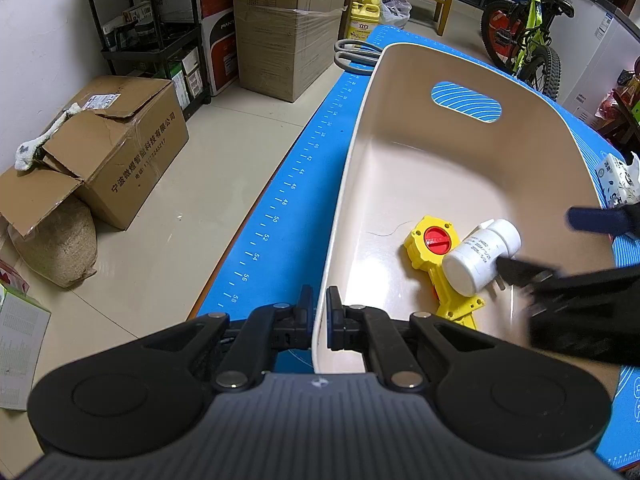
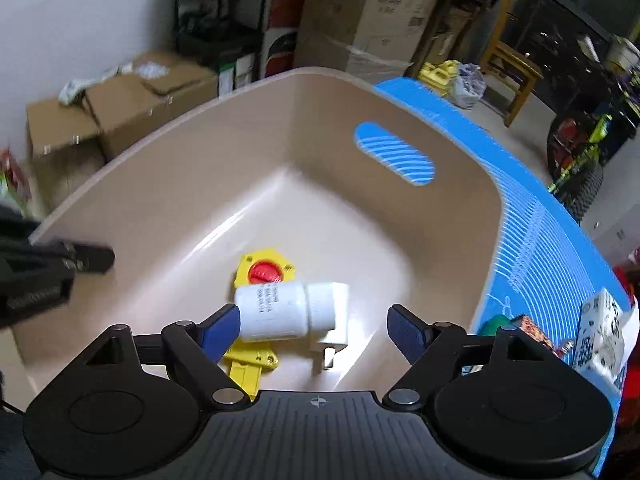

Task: Organize rigid objects
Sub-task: 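Carry the white pill bottle into the basket and release it, then grasp the green round tin with the right gripper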

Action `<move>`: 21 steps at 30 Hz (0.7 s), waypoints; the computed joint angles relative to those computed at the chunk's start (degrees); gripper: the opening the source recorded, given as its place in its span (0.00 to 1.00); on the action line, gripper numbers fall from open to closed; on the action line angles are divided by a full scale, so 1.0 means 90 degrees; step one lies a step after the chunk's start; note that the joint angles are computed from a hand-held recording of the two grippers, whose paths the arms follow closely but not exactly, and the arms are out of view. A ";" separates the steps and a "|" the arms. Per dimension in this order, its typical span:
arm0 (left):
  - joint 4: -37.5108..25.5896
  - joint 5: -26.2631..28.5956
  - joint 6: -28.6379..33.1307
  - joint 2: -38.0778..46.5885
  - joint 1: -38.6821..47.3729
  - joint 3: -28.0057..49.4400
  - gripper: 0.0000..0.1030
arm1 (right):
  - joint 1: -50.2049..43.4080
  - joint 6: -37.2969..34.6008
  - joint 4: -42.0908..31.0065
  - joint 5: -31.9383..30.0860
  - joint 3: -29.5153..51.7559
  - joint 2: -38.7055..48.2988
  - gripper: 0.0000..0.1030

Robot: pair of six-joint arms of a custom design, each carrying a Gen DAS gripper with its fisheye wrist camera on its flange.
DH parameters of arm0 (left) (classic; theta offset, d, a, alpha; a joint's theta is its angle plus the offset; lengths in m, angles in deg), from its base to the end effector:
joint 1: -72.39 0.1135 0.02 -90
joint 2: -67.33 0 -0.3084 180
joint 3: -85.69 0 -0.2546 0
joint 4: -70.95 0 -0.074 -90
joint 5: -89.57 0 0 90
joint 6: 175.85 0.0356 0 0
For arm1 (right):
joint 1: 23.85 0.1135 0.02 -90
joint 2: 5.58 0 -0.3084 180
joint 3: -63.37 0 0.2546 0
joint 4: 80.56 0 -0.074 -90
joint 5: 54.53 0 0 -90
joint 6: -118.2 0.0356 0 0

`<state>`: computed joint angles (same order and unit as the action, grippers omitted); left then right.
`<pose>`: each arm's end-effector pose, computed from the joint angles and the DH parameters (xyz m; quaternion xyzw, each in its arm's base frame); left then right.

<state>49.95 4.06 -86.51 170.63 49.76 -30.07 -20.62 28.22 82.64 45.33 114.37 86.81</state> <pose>0.3158 -0.1347 0.1583 0.1939 0.9457 -0.0892 0.2452 0.2813 0.0098 0.1606 -0.0033 0.9584 -0.0749 0.2753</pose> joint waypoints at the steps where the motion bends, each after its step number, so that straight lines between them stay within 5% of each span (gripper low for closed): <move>1: 0.0000 0.0000 0.0000 0.0000 0.0000 0.0000 0.08 | -0.0075 0.0021 -0.0034 -0.0044 -0.0023 -0.0164 0.81; 13: -0.0025 -0.0003 -0.0014 -0.0011 -0.0003 0.0012 0.08 | -0.1541 -0.0320 -0.0736 -0.0473 -0.0563 -0.2433 0.81; 21: -0.0038 0.0005 -0.0010 -0.0013 0.0007 0.0021 0.08 | -0.3625 -0.0830 -0.0718 -0.1434 -0.0996 -0.2502 0.81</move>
